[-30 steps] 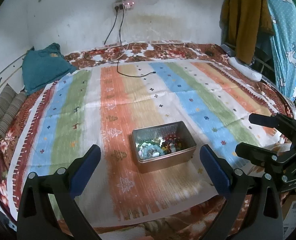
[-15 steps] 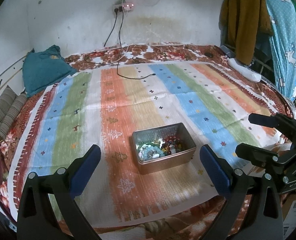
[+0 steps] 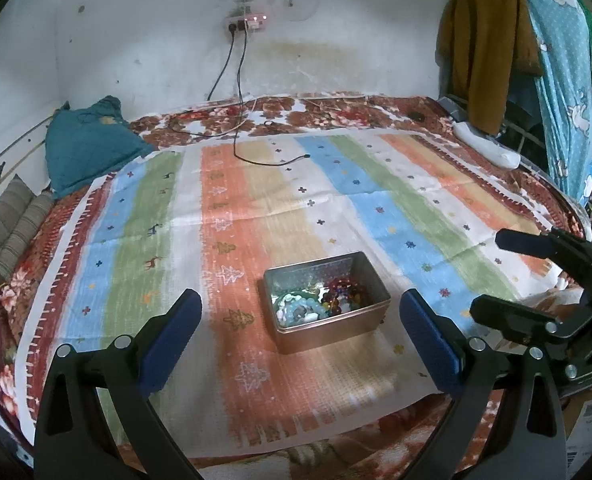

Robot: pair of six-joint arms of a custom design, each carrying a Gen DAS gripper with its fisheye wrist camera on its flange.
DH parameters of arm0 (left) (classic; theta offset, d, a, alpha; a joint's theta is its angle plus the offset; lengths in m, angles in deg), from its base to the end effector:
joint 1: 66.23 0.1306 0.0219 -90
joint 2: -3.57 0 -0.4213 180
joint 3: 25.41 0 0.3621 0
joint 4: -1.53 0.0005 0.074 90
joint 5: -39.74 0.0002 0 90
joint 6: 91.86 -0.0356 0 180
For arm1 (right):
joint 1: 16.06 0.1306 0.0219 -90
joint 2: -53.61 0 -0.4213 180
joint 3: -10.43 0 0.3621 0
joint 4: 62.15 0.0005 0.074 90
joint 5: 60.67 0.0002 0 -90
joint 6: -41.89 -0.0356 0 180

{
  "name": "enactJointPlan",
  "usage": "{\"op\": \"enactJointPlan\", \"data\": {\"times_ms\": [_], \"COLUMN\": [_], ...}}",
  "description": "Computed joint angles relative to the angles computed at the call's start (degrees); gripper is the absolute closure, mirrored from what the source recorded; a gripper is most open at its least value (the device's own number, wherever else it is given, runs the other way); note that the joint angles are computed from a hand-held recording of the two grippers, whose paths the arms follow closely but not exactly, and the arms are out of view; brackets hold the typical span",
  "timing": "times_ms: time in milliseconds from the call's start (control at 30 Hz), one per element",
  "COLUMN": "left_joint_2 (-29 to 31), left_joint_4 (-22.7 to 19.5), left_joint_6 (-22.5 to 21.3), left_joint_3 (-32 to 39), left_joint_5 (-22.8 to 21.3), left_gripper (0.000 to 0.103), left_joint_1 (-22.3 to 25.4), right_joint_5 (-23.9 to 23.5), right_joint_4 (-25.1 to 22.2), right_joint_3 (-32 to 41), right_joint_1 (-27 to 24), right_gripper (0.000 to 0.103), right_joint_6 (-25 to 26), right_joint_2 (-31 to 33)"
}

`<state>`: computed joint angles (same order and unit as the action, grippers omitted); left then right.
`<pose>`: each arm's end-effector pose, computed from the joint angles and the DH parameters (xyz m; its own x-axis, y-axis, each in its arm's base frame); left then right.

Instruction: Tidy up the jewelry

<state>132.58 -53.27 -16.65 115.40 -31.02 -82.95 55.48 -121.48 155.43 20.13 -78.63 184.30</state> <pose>0.6861 -0.2189 0.4585 -0.5033 0.4028 -0.7645 0.6525 0.7571 -0.0306 0.5924 0.4134 0.4645 -0.6333 0.1015 -0.7672 0.0499 0.9947 0.0904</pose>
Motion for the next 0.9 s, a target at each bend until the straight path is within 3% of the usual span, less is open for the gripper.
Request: {"op": "enactJointPlan", "data": {"times_ms": [900], "left_joint_2": [-1.6], "left_joint_4": [2.2], "left_joint_6": [-0.1], "left_joint_3": [-2.2], "left_joint_5": [0.7], "left_gripper": [0.006], "left_joint_1": [-0.1], "right_joint_5": [1.6], "right_joint_4": [1.4], "right_joint_3": [-1.1], "right_joint_1": [0.4], "right_gripper": [0.006], "right_joint_6": [0.7], "right_joint_2": [-0.7]}}
